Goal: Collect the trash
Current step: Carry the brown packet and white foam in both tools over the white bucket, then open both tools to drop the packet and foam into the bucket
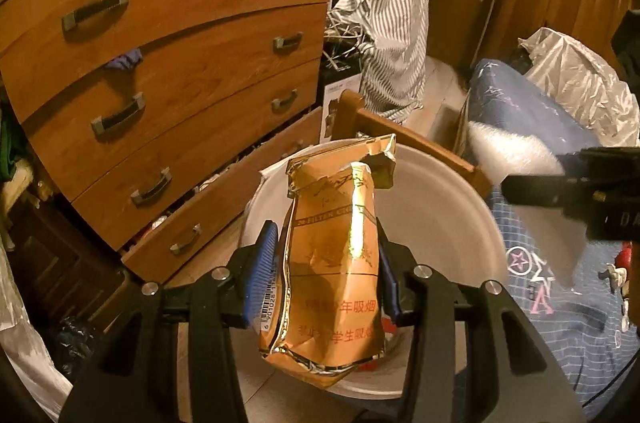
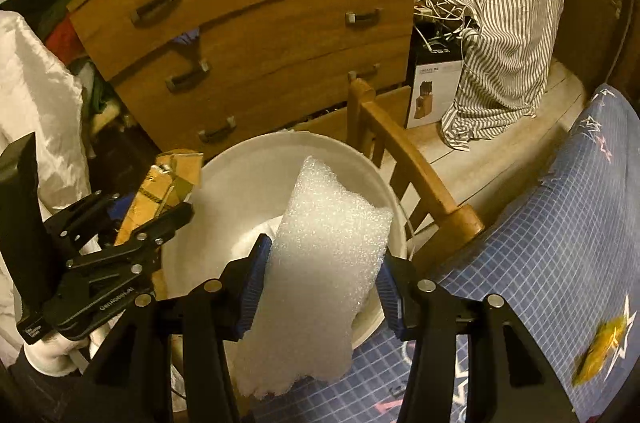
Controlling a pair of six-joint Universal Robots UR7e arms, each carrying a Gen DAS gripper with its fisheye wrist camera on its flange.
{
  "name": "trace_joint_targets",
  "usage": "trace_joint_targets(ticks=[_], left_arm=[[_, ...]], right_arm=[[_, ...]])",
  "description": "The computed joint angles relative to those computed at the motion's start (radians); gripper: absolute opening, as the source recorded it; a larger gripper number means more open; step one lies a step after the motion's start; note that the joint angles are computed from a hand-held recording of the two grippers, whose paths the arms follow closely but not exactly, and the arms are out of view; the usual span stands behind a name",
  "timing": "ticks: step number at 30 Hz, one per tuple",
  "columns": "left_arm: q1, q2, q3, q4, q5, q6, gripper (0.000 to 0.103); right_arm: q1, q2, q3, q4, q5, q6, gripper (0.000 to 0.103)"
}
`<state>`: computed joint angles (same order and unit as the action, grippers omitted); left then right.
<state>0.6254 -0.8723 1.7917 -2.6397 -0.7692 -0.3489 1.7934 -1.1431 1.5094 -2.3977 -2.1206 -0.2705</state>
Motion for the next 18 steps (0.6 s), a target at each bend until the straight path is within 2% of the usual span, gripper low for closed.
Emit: trace_joint_targets(ticks=[6,18], left_arm=[[0.02,0.002,0.001,0.004,-0.006,-0.006,0.044],[0.029,0.024,-0.017,-0.018,-0.011,0.015,0.047]], right_arm=[[-0.027,-0.002,0.0,-0.004,0.011,0.0,0.052],[-0.033,0.006,-0.004,-0.012,0.025,-0.017,0.053]])
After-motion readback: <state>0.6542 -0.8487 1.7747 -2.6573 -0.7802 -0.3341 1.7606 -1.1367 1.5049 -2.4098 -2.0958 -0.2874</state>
